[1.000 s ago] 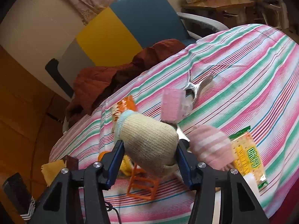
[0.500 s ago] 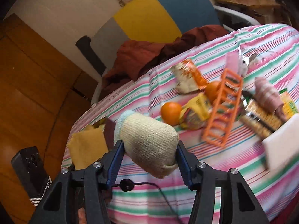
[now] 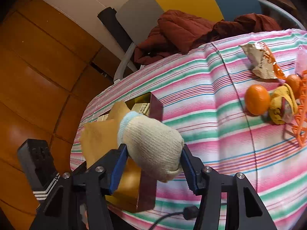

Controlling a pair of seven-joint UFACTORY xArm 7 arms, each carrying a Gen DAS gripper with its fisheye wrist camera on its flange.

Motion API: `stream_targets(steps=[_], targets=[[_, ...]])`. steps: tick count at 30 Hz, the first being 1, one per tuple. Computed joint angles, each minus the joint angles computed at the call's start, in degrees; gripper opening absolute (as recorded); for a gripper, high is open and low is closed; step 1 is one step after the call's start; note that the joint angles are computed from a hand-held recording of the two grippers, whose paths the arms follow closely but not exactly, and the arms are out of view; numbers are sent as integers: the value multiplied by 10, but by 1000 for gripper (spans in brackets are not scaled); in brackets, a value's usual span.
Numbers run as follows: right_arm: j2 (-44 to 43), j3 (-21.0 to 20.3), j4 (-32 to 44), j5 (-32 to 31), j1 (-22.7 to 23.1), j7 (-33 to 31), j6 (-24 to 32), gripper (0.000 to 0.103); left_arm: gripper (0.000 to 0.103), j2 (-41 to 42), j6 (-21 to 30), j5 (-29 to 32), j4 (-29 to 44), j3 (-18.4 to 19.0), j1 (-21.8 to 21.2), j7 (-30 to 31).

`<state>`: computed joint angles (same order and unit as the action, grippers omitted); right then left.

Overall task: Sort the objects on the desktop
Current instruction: 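Carry sponge and sock to the gold tray and open the left tool over it, then lower the cream sock into the tray and open the right tool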

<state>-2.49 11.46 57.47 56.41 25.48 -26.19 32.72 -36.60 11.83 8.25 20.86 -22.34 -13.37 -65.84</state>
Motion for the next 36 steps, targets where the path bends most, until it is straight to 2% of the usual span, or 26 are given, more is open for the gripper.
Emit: stream_targets(steps=[4, 5, 9, 12, 17, 19, 22, 23, 25, 27, 29, 30, 31, 32, 33, 34, 35, 36], targets=[[25, 6, 25, 0, 1, 12, 5, 56, 77, 57, -25, -12, 7, 54, -7, 45], [28, 9, 27, -1, 2, 12, 3, 56, 77, 82, -33, -20, 15, 78, -20, 69], [34, 15, 30, -15, 2, 23, 1, 55, 80, 146, -13, -16, 53, 76, 7, 96], [42, 14, 35, 4, -3, 16, 16, 50, 82, 153, 22, 6, 65, 53, 40, 64], [49, 21, 41, -4, -1, 7, 20, 50, 85, 104, -4, -9, 25, 71, 21, 60], [63, 25, 51, -7, 0, 4, 27, 50, 85, 97, 12, -4, 23, 62, 30, 60], [63, 29, 41, -41, 4, 17, -3, 52, 85, 130, 39, -20, 42, 92, -4, 111], [54, 29, 28, -71, 7, 30, -31, 54, 85, 143, 42, -26, 47, 96, -11, 122], [37, 26, -2, -173, 14, 104, -82, 71, 86, 168, 39, -31, 57, 95, -12, 126], [27, 21, -22, -231, 12, 146, -92, 81, 86, 189, 27, -49, 63, 106, -23, 138], [45, 17, -9, -306, 12, 195, -63, 83, 88, 195, 33, -49, 72, 102, -21, 138], [58, -14, -2, -347, 44, 224, -57, 83, 88, 191, 36, -47, 73, 100, -20, 136], [72, -22, 4, -364, 51, 241, -56, 83, 88, 184, 36, -47, 72, 100, -21, 137], [86, -6, 13, -358, 35, 243, -49, 82, 88, 173, 34, -52, 68, 103, -25, 140], [99, 34, 20, -327, -6, 227, -48, 76, 89, 167, 34, -51, 67, 102, -23, 140], [112, 50, 26, -282, -22, 189, -53, 63, 89, 156, 43, -47, 65, 97, -18, 137], [126, 42, 36, -260, -15, 166, -45, 60, 89, 144, 51, -41, 64, 93, -12, 133], [137, 45, 44, -251, -18, 159, -40, 50, 89, 132, 55, -36, 60, 90, -7, 130]])
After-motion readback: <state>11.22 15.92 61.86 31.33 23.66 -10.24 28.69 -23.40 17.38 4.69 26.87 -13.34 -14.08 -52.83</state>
